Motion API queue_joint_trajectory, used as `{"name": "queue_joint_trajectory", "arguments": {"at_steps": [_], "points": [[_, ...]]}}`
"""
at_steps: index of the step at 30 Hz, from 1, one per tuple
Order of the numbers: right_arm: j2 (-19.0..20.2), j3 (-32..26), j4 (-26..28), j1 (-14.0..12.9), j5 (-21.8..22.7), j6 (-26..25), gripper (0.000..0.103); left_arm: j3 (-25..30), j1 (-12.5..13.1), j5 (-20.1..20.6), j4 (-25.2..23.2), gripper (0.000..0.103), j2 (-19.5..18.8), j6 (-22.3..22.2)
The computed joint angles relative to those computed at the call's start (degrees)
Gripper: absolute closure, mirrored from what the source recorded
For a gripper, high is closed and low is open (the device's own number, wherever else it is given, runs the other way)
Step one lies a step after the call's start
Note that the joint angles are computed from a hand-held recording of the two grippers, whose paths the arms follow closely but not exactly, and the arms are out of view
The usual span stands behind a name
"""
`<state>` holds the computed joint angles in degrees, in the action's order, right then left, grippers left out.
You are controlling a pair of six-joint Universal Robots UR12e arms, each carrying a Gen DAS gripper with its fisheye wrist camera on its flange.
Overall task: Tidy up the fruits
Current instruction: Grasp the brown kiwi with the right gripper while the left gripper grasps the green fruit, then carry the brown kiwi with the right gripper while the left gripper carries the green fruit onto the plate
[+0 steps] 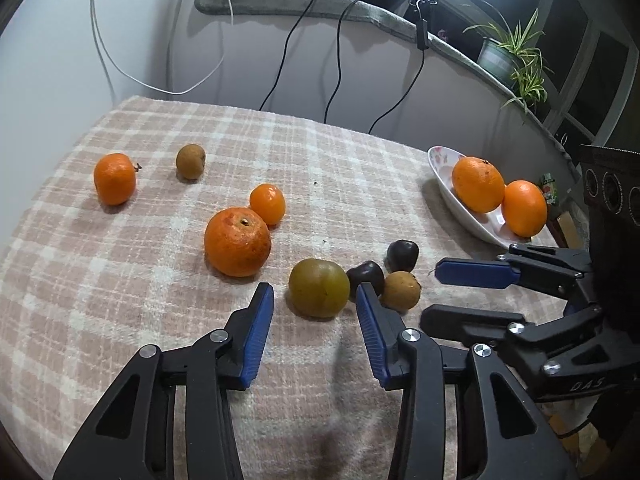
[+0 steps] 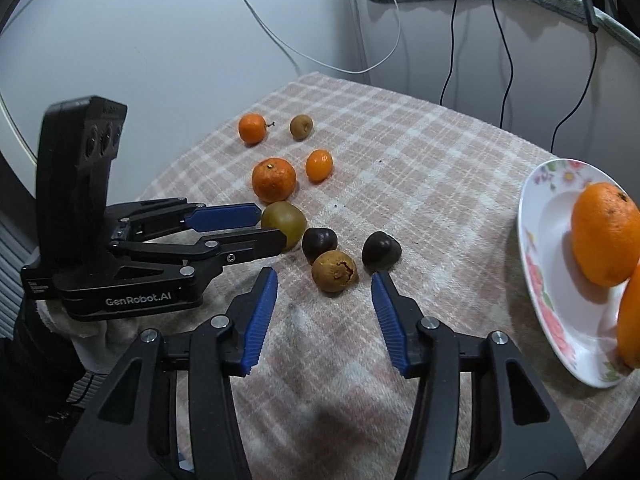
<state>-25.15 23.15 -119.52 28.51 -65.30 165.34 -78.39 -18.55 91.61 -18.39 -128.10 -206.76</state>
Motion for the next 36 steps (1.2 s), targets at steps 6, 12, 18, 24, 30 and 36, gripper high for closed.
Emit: {"name": "queue_joint_trajectory", "arguments": {"at_steps": [6, 12, 18, 24, 30, 36], "points": [[2.62, -4.69, 3.26, 0.32, -0.78, -0.29, 0.057, 0.55, 0.4, -1.18, -0.65, 0.065, -0.36, -0.15], [3.43, -6.24, 4.05, 0.53, -1.85, -0.87, 0.062, 1.4, 0.37, -1.79, -1.44, 0.069, -0.84, 0.89], [3.89, -7.18, 4.23, 0.79, -3.28, -1.58, 0.071, 1.74, 0.36, -2.03, -1.5, 0.075, -1.04, 1.52], [2.91, -5.23, 2.93, 0.64, -2.89, -1.26, 0.075, 1.76, 0.18, -1.35, -1.07, 0.076, -1.09, 1.67], [0.26, -0.13, -0.89, 0.77, -2.77, -1.45, 0.076, 1.04, 0.23, -1.26, 0.19, 0.076, -0.67, 1.16], [-2.2, 4.46, -5.26, 0.47, -2.46, 0.09, 0.076, 0.61, 0.08, -1.16, 1.73, 0.076, -0.22, 0.99]]}}
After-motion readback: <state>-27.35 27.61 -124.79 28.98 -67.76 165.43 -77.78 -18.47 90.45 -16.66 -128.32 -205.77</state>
